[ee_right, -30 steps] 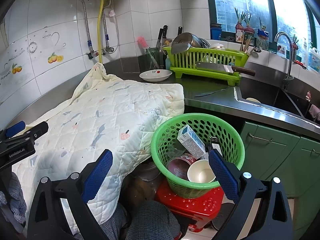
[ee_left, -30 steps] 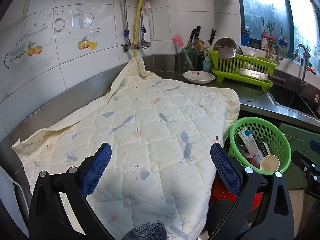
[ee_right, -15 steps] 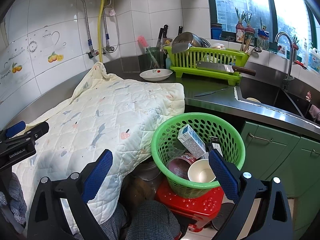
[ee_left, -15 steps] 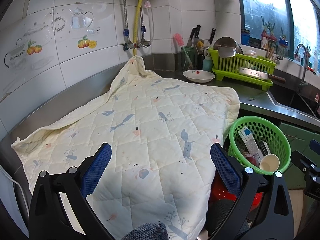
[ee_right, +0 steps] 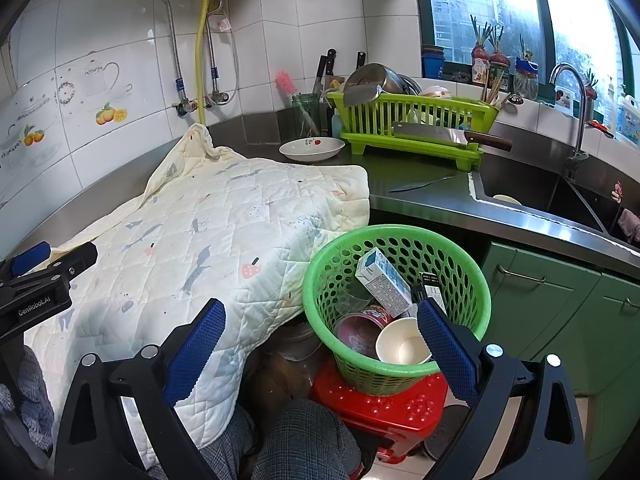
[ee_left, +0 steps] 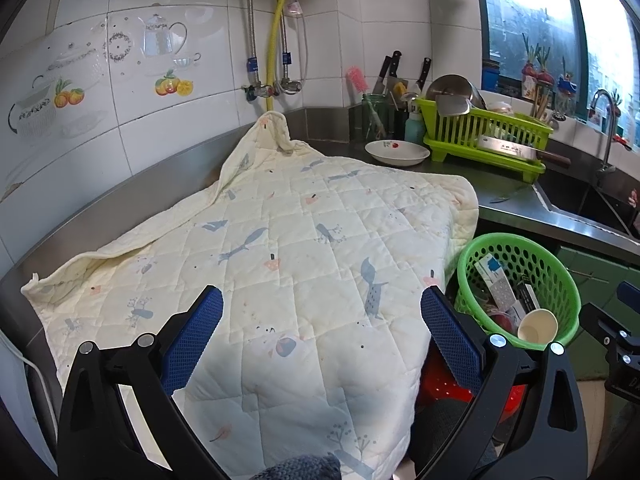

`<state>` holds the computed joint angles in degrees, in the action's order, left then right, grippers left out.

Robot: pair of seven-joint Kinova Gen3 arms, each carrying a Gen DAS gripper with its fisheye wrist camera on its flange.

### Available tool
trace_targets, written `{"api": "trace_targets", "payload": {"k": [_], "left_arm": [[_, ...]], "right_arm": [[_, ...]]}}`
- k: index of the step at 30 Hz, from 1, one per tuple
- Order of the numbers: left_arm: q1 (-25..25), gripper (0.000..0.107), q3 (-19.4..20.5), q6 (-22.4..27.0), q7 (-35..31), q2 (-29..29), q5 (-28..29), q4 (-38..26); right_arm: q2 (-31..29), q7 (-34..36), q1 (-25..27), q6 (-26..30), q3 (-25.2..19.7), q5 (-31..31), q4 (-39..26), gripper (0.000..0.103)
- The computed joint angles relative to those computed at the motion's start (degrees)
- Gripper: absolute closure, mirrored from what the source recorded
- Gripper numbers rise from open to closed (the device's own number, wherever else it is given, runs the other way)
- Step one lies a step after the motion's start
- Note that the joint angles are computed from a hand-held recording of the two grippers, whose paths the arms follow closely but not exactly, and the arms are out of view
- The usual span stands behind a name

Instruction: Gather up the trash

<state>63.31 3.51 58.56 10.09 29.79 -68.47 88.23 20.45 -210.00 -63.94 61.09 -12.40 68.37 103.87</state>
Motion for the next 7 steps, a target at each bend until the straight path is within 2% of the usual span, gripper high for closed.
{"api": "trace_targets", "payload": {"k": [7], "left_arm": [[-0.16,0.010,-0.01,-0.08,-0.30,0.10,0.49,-0.21]], "right_arm": [[0.15,-0.20,-0.08,0.07,0.00,0.05,0.00,0.010]]}}
